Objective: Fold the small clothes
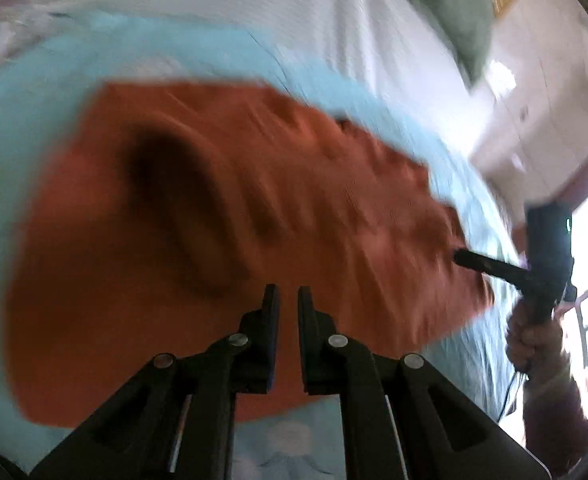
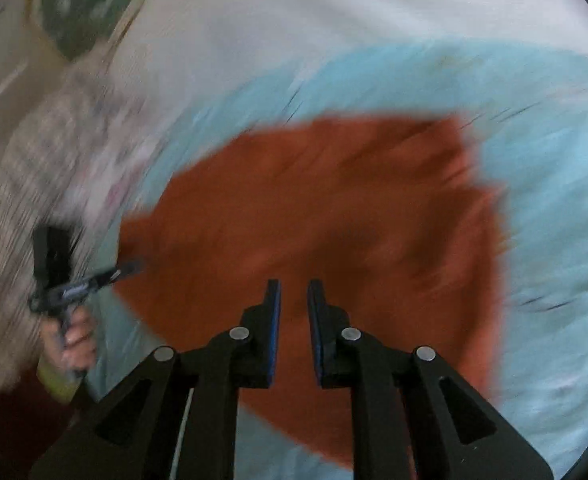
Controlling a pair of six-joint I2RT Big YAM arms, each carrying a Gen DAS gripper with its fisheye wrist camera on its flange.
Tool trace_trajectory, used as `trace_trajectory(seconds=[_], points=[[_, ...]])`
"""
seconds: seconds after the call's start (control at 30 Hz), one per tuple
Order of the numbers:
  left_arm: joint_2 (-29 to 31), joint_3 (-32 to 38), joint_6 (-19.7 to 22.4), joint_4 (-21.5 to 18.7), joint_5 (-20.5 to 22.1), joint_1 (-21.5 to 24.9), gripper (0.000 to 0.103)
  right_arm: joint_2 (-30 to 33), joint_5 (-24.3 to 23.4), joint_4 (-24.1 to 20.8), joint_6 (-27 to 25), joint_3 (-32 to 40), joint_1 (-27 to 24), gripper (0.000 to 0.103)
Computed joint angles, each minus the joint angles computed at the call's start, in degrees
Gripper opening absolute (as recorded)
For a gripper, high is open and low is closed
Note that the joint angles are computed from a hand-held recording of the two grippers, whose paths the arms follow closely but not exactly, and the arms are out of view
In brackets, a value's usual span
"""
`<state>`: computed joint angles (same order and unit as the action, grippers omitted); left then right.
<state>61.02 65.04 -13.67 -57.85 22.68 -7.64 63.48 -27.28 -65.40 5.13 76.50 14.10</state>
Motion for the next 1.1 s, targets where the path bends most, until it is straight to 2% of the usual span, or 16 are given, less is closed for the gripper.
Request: trace_trajectory(seconds=[0.1, 0.17, 0.23, 0.27, 0.33, 0.4, 0.57, 0.63, 0.7, 0.83, 0.9, 0.97, 1.1], points=[[2.39, 0.47, 0.78, 0.49, -2.64, -2.51, 0.007, 3.30, 5.21, -2.60, -3.33, 0.62, 2.65, 0.014], [4.86, 2.22, 0.57, 1.09, -0.67, -0.28, 0.007, 4.83, 3.46, -2.04, -2.88, 1.41, 1.12, 0.014], [8.40, 5.35, -0.01, 0.12, 0.90, 2.87, 0.006, 6.39, 6.47, -1.50, -2.52, 3.52, 0.04, 0.014], [10.07, 7.13, -0.01, -0.24, 0.16, 3.92, 0.005, 7.27, 7.44, -1.36, -2.75, 4.76, -0.65, 0.014], [13.23, 11.27, -0.38, -0.21, -4.06, 6.41, 0.005, 9.22, 9.09, -0.26, -2.04, 7.42, -2.08, 0.014], [15.51, 14.83, -1.86, 1.00, -10.28, 8.19, 0.002, 11.69, 12.53, 1.71, 0.05, 10.53, -3.50, 0.014], [17.40, 18.82, -8.67, 3.44, -11.51, 14.19, 0.008, 12.04, 14.12, 9.82, 10.30, 11.61, -6.30, 0.014], [14.96, 16.23, -9.87, 4.63, -8.98, 16.01, 0.009, 9.55, 13.68, 13.31, 14.48, 9.22, -7.41, 0.014], [12.10, 13.22, -9.70, 4.63, -9.01, 16.19, 0.010, 7.09, 13.15, 14.65, 16.62, 7.01, -7.68, 0.014], [2.80, 4.48, -11.00, 3.58, -6.95, 16.09, 0.011, 2.28, 11.90, 14.44, 17.98, 2.52, -6.53, 0.017], [-2.26, 1.56, -11.51, 2.07, -5.65, 16.52, 0.011, 0.57, 10.20, 13.67, 18.76, 0.91, -5.69, 0.027], [-7.56, -1.20, -12.48, 1.00, -4.71, 16.53, 0.015, -1.65, 10.39, 13.28, 18.21, -1.14, -4.53, 0.052], [-16.19, -4.78, -15.65, -1.26, -4.06, 15.09, 0.031, -6.00, 12.30, 11.10, 17.47, -4.53, -0.62, 0.055]])
